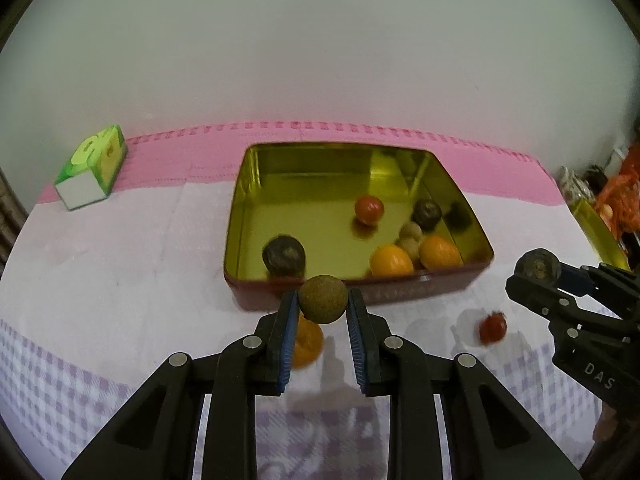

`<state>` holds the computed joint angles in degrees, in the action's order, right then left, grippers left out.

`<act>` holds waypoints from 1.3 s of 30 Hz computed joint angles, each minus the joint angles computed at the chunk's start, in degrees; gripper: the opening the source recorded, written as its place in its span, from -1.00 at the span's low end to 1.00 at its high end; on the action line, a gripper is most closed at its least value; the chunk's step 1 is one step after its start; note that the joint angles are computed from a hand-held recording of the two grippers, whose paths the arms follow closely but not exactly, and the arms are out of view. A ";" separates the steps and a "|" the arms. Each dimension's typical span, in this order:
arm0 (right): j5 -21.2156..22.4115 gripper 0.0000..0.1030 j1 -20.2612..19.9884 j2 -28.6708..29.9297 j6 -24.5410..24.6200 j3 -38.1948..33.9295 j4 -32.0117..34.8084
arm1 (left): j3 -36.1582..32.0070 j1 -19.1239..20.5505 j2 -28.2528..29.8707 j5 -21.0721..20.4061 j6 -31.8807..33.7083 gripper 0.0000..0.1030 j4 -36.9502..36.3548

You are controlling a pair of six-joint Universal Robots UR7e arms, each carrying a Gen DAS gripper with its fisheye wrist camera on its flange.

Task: Organize fruits
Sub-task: 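Carry the lime and passion fruit over the TOFFEE tin with both grippers, then open both grippers to drop the lime and passion fruit into the tin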

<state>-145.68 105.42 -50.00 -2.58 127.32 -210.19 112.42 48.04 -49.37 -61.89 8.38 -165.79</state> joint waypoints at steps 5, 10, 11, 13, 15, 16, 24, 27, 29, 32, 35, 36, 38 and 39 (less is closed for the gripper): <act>2.10 -0.34 -1.60 -0.23 -0.84 -2.77 2.11 | -3.10 0.30 2.08 1.18 0.37 -0.51 0.95; 3.75 -0.34 -3.12 0.34 -1.56 -5.14 3.61 | -5.94 0.84 4.09 2.05 -0.36 -0.51 2.66; 3.91 -0.34 -3.37 0.53 -1.74 -5.63 4.03 | -6.49 0.95 4.48 2.11 -0.38 -0.51 3.00; 4.43 -0.34 -3.81 0.72 -1.90 -6.31 4.83 | -7.63 1.10 5.35 2.51 -0.32 -0.51 3.61; 4.41 -0.34 -4.25 1.24 -2.56 -7.23 5.20 | -8.98 1.38 6.21 2.43 -0.66 -0.51 4.35; 4.66 -0.34 -4.56 1.31 -2.57 -7.63 5.65 | -9.59 1.47 6.59 2.40 -0.81 -0.51 4.77; 5.21 -0.34 -6.34 2.07 -2.78 -10.08 8.19 | -13.18 2.25 9.27 2.66 -0.85 -0.51 6.64; 5.30 -0.34 -6.76 2.24 -2.83 -10.53 8.60 | -14.10 2.51 9.97 2.70 -0.91 -0.51 7.42; 5.45 -0.34 -7.05 2.51 -2.76 -11.02 8.77 | -14.58 2.60 10.35 2.92 -0.87 -0.51 7.80; 5.87 -0.34 -7.50 2.50 -2.85 -11.26 9.29 | -15.21 2.83 10.75 3.05 -0.60 -0.51 8.17; 5.97 -0.33 -7.72 2.54 -2.86 -11.45 9.97 | -15.83 3.01 11.14 3.65 -1.19 -0.51 9.01; 6.21 -0.32 -7.77 2.49 -2.81 -11.44 10.16 | -16.08 3.09 11.24 3.69 -1.50 -0.51 9.46; 6.10 -0.31 -7.72 2.58 -2.99 -11.41 10.01 | -16.37 3.19 11.42 3.81 -2.09 -0.50 10.04; 6.17 -0.31 -7.72 2.57 -3.09 -11.35 9.84 | -16.48 3.22 11.47 3.96 -2.23 -0.49 10.24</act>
<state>-139.51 97.70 -47.43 -5.67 115.98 -200.35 95.95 51.26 -37.89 -57.94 6.15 -155.55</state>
